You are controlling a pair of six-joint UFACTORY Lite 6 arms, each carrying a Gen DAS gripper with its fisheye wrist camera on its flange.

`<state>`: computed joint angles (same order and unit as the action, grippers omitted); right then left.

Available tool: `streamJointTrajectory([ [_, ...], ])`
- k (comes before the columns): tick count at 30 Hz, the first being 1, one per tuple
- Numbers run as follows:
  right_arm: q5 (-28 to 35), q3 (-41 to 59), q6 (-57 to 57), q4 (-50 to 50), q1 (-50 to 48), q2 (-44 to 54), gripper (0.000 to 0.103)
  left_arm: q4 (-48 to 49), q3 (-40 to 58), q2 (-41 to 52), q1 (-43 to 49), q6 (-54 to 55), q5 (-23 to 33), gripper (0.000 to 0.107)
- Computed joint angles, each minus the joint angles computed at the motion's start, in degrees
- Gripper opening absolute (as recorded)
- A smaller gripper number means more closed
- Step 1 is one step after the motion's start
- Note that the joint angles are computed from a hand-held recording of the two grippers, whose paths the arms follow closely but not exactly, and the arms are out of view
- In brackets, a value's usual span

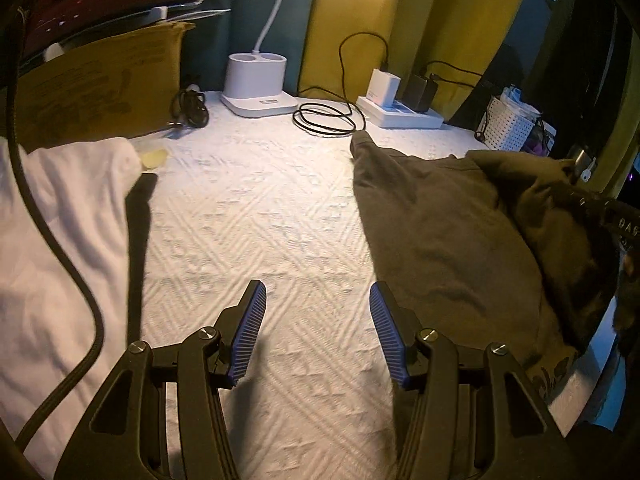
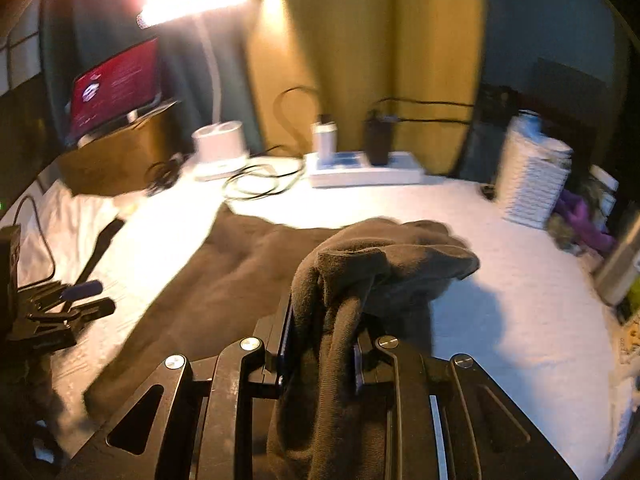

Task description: Fold small clothes

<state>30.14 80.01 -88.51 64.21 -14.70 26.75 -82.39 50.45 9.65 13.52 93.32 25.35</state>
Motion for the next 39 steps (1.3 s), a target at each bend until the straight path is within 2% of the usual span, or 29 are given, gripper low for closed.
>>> streamJointTrajectory([
  [9, -6.3, -9.5, 0.2, -0.3, 11.3, -3.0, 0.023, -0.1, -3.6, -3.9, 3.9, 2.6, 3.5, 0.054],
  [12, -4.8, -12.0, -0.6, 0.3, 13.4, -3.8, 0.023, 0.0, -4.0, -4.3, 4.7, 2.9, 4.1, 0.054],
  [15, -6.3, -15.9, -3.3, 1.7, 17.5, -5.4, 0.023, 0.0, -4.2, -5.0, 5.3, 3.0, 4.4, 0.055],
  [20, -5.4, -20.5, -6.2, 4.6, 22.5, -4.9, 0.023, 0.0, -4.6, -6.4, 6.7, 2.6, 4.9, 0.061],
  [24, -4.6, -24.2, -8.7, 6.5, 23.5, -6.7, 0.024, 0.2, -4.9, -7.9, 6.8, 2.1, 4.5, 0.061],
  [30, -2.4, -28.2, -10.4, 6.5, 18.3, -13.0, 0.024, 0.2, -5.2, -10.3, 3.5, -0.2, 4.1, 0.063],
  [31, -1.4, -28.9, -10.9, 6.3, 16.9, -14.2, 0.031, 0.2, -5.3, -11.0, 2.6, -0.7, 4.1, 0.066],
  [32, -0.1, -29.8, -11.7, 6.1, 15.3, -15.6, 0.054, 0.2, -5.2, -11.4, 1.9, -0.9, 4.4, 0.069],
  [34, 3.9, -31.5, -14.0, 6.3, 11.1, -18.4, 0.086, -0.2, -5.0, -12.6, -0.6, -1.2, 4.5, 0.079],
  [39, 6.8, -32.9, -16.0, 5.0, 2.4, -21.9, 0.087, -1.1, -2.6, -11.6, -9.2, -1.3, 1.5, 0.079],
])
